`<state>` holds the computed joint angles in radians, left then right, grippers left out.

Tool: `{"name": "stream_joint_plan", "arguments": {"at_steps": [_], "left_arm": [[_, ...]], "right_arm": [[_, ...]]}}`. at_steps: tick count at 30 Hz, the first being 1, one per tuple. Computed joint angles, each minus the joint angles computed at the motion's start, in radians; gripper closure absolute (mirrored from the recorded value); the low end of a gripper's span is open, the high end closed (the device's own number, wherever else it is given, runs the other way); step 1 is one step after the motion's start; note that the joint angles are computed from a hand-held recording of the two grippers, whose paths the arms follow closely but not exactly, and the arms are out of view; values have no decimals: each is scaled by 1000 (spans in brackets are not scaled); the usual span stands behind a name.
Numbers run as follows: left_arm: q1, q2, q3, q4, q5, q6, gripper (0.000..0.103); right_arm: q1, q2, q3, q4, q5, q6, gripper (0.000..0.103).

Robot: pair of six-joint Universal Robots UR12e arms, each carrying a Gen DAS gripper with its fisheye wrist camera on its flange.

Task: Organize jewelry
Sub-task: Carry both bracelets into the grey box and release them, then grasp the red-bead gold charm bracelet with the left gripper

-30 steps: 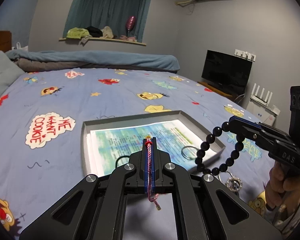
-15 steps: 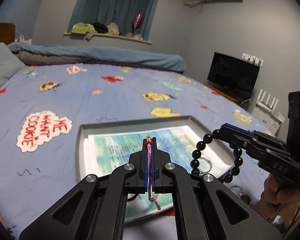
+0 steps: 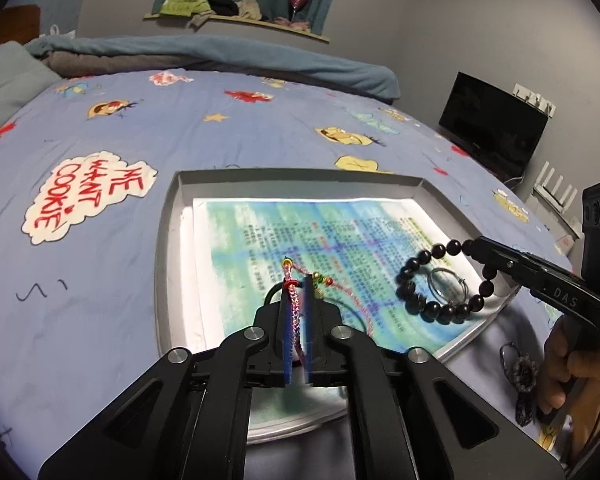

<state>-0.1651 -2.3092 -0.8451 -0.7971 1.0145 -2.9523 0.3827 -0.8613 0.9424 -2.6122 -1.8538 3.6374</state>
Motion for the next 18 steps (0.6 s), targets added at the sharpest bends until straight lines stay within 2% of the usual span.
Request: {"name": "stream_joint_plan", "arguments": {"at_steps": [1, 2, 4, 6, 7, 9, 12, 18], "left_arm": [[-1, 5, -10, 13, 10, 5, 81], [-2, 8, -15, 20, 15, 9, 76], [-3, 15, -28, 44, 20, 13, 57], [-4, 22, -39, 61, 28, 19, 51], [-5, 27, -47, 69, 39, 25, 48], [-6, 37, -64, 84, 52, 38, 41], [-4, 59, -101, 116, 60, 58, 38], [20, 116, -201, 193, 14, 43, 37]], "right_arm": [[-2, -3, 3, 9, 2, 3, 89], [-3, -7, 10, 20, -3, 10, 89], [-6, -15, 25, 15, 0, 14, 88], [-4, -25, 44, -4, -9, 13, 83], [-2, -30, 53, -18, -13, 8, 73], [4, -40, 72, -45, -33, -10, 63], [13, -53, 93, -62, -49, -33, 63], [34, -88, 156, -123, -79, -76, 61]]}}
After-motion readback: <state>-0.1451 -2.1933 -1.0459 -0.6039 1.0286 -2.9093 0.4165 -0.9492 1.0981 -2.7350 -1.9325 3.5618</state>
